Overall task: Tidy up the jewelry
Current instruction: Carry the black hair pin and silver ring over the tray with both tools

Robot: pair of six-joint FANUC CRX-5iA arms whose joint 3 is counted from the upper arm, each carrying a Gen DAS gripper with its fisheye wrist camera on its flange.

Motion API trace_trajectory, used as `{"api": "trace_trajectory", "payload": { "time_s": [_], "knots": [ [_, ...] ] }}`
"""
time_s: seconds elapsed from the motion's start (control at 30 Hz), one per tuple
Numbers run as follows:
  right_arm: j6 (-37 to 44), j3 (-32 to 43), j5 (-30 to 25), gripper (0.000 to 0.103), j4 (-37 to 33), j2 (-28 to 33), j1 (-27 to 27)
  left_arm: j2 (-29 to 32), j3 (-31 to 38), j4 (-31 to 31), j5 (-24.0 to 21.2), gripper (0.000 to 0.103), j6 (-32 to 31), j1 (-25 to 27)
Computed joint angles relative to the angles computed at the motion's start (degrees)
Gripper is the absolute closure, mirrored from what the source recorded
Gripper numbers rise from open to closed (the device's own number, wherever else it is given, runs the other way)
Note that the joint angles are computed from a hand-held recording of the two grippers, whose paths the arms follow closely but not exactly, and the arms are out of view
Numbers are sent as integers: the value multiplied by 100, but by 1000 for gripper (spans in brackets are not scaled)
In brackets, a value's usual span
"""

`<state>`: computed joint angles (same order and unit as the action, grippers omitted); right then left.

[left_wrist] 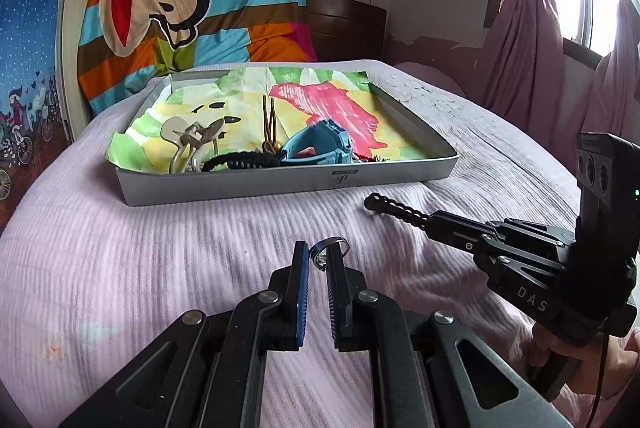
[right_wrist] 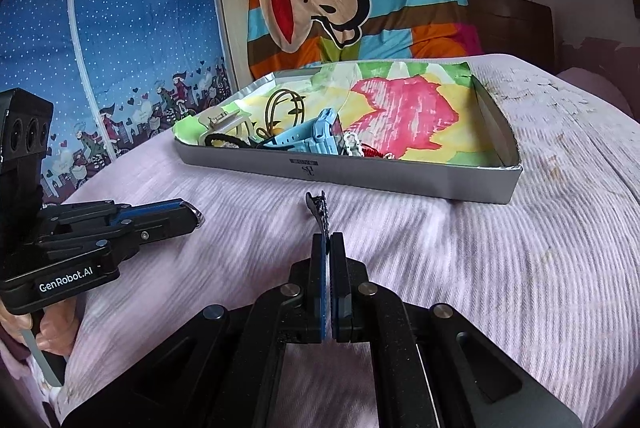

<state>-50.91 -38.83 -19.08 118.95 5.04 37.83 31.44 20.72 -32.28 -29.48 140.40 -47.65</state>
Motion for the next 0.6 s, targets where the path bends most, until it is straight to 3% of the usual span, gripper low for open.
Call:
{"api": "trace_trajectory", "payload": {
  "time_s": [0.33, 0.6],
  "knots": [
    [-548, 22, 121, 101, 689, -58, -229, 138, 312, -41, -97, 94, 43, -8],
    [-468, -101, -115, 101, 647, -238, -104, 103, 288, -119, -81, 94, 257, -11]
  ]
}}
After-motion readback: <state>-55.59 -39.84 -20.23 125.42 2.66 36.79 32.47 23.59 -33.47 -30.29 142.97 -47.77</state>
